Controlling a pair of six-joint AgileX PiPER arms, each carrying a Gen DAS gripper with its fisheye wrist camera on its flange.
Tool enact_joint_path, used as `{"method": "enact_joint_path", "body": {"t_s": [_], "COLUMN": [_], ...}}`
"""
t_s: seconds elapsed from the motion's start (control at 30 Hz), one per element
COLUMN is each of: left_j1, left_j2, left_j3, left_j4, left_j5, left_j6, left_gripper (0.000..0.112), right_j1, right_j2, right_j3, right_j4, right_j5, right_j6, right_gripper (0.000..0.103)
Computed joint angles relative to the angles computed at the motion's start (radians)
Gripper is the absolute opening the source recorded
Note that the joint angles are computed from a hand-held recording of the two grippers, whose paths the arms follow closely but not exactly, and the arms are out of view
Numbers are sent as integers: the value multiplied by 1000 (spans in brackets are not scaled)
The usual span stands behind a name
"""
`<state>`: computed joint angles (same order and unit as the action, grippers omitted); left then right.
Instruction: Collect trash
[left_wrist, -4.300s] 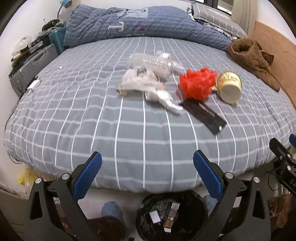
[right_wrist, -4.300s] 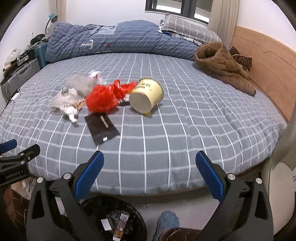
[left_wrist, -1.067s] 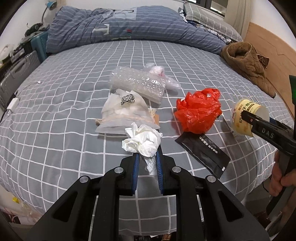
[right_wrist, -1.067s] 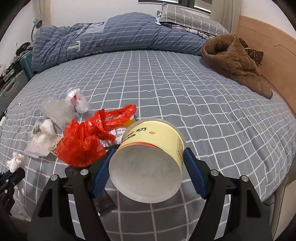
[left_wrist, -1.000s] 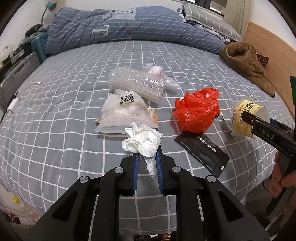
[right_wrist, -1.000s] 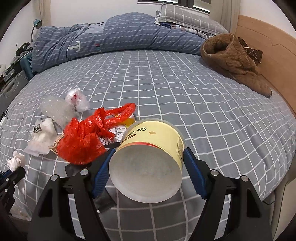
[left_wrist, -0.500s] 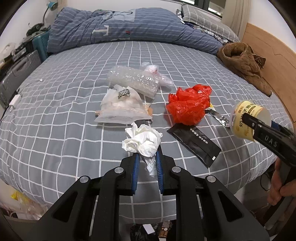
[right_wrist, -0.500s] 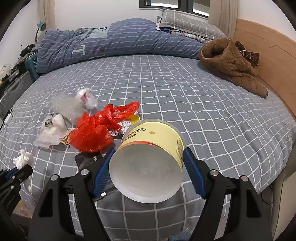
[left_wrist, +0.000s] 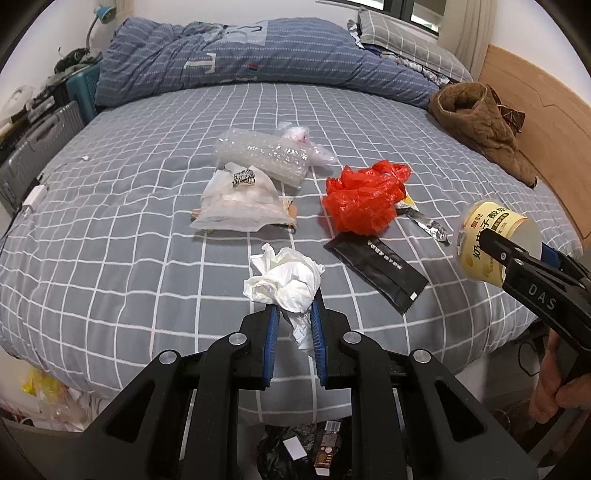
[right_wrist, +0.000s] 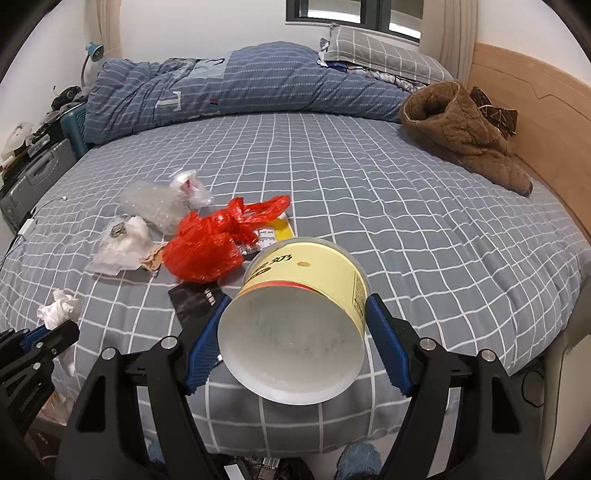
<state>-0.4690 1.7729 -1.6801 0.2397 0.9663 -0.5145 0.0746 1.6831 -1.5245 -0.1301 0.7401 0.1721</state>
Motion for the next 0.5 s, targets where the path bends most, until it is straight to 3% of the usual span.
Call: {"method": "enact_joint_path", "body": {"t_s": [0.5], "left_j1": [-69], "left_j2": [-130], "left_j3": [176], "left_j4": [8], "left_j5": [-19], "left_j6": [-58], "left_gripper": [16], "right_j1": [33], "right_j2": [-210], "right_j3": [225], "right_j4": [17], "right_j5": [-32], "right_j6": [-6], "right_gripper": [71]}}
